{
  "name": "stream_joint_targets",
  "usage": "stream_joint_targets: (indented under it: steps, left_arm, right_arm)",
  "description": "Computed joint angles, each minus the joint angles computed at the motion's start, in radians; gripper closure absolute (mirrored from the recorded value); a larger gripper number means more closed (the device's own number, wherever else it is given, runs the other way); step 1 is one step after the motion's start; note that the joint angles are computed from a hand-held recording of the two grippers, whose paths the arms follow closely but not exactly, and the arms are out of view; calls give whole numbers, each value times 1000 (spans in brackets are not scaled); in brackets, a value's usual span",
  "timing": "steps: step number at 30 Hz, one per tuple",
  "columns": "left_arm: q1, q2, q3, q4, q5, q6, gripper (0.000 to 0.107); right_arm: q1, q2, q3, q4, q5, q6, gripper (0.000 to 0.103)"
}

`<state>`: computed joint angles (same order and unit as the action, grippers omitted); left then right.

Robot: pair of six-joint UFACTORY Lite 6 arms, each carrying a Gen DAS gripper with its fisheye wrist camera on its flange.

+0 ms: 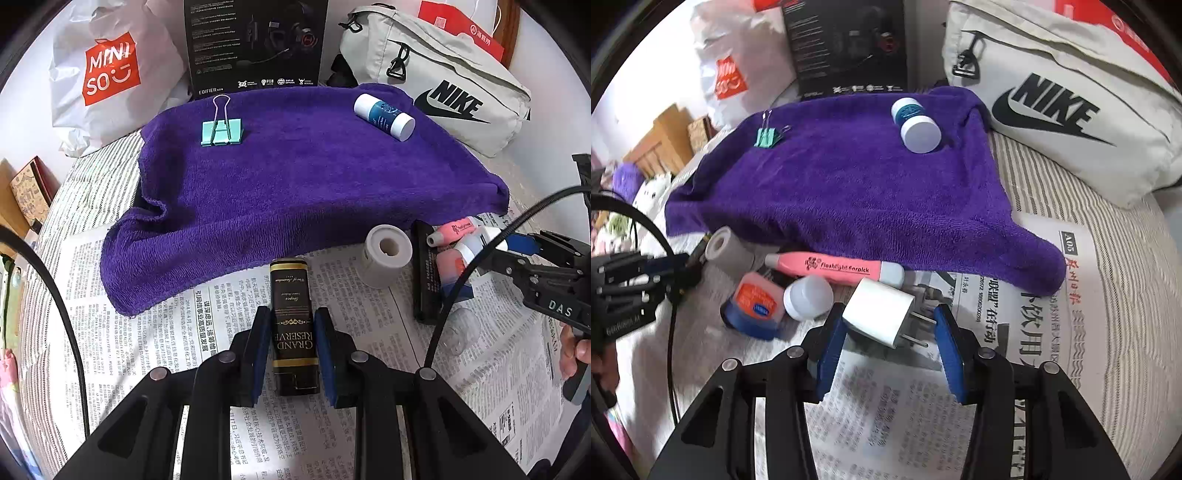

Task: Organize rigid objects
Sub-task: 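Grasp the white charger plug with the right tool while the left tool holds the tube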

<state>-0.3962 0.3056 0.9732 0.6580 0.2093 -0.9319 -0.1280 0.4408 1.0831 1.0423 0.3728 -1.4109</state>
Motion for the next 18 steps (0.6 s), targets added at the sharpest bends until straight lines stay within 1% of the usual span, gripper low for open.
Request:
stream_joint_targets:
  steps: [3, 6, 9, 11, 14, 18]
  left_arm:
    - [1, -4, -7, 16, -7, -13, 84]
    - [-4, -5, -10, 52, -6, -53, 84]
    - [-4, -6, -12, 60, -8, -58, 84]
    - [-3, -7, -12, 50, -9, -47, 83]
    - [-3, -9, -14, 56, -9, -52, 84]
    - [-6, -8, -12, 75, -3, -72, 84]
  right_arm:
    - [-32, 0, 16, -95, 32, 68, 55]
    - [-64, -2, 20, -142, 54, 106, 54]
    - [-72, -19, 2, -169, 47, 133, 50]
    - [-64, -34, -21, -203, 17, 172, 44]
    - [-65, -51, -51, -179, -11, 152, 43]
    - [-56, -39, -38, -160, -22, 205, 43]
